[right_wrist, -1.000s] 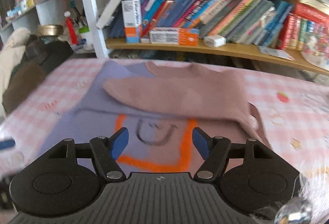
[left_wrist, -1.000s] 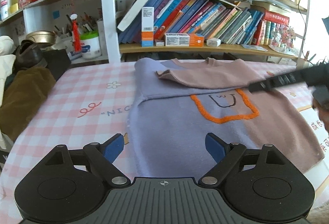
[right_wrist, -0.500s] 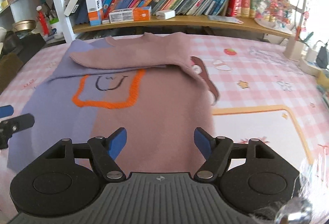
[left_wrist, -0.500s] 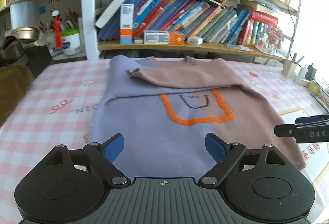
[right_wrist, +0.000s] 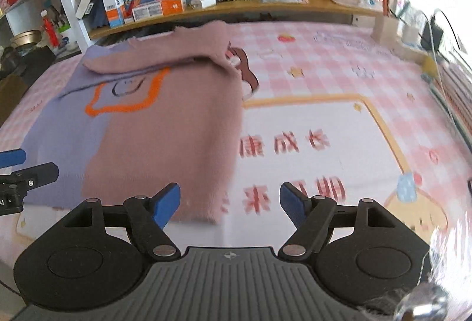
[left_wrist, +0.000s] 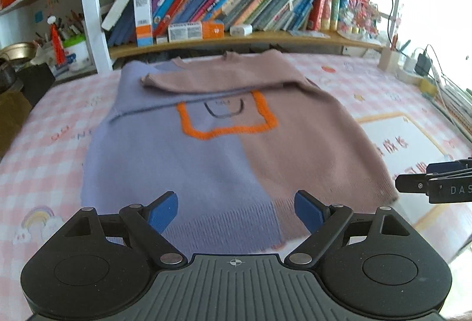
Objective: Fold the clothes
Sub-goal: 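Pull both grippers back and move them to the sweater hem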
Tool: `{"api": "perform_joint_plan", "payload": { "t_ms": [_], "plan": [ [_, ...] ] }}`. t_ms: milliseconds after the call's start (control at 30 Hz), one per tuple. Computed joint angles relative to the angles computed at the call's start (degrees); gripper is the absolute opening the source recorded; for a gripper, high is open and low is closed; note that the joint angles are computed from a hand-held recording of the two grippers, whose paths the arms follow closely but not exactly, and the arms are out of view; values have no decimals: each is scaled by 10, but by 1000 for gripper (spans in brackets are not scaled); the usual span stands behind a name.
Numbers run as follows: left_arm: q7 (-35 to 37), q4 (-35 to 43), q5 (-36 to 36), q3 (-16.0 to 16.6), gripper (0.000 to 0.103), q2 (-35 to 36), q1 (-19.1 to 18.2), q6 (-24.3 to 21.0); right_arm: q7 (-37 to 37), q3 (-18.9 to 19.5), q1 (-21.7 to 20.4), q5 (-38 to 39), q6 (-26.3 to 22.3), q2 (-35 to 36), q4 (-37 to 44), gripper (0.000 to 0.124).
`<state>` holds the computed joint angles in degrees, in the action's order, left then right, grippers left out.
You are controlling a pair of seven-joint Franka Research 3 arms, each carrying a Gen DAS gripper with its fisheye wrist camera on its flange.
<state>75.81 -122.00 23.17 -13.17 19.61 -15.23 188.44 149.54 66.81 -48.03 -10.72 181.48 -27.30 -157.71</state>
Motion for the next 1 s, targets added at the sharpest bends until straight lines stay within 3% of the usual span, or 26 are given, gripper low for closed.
{"api": "perform_joint_plan", "payload": {
  "t_ms": [100, 200, 400, 500, 567, 667, 767, 1000],
  "plan": [
    [-8, -19, -4, 23, 89, -16, -24, -3, 4, -30, 37, 10, 2, -1, -21, 73],
    [-24, -35, -13, 68, 89, -30, -64, -2, 7, -50, 59, 15, 4, 3, -32, 73],
    [-85, -49, -33, 290, 89, -40, -257, -7, 5, -44, 46, 20, 18, 24, -26, 73],
    [-113, -51, -35, 366, 89, -35, -312, -7, 0, -29, 26, 26, 26, 38, -16, 72],
    [-129, -50, -39, 398, 89, -30, -329, -8, -4, -18, 11, 32, 30, 51, -9, 71],
    [-146, -42, -39, 403, 89, -22, -316, -14, -7, 2, -13, 38, 27, 62, 3, 70],
    [-160, -26, -30, 371, 88, -13, -268, -22, -3, 19, -34, 41, 23, 69, 13, 70],
    [-178, 10, -5, 256, 86, 4, -141, -33, 22, 42, -74, 31, 9, 75, 31, 67]
  ]
}}
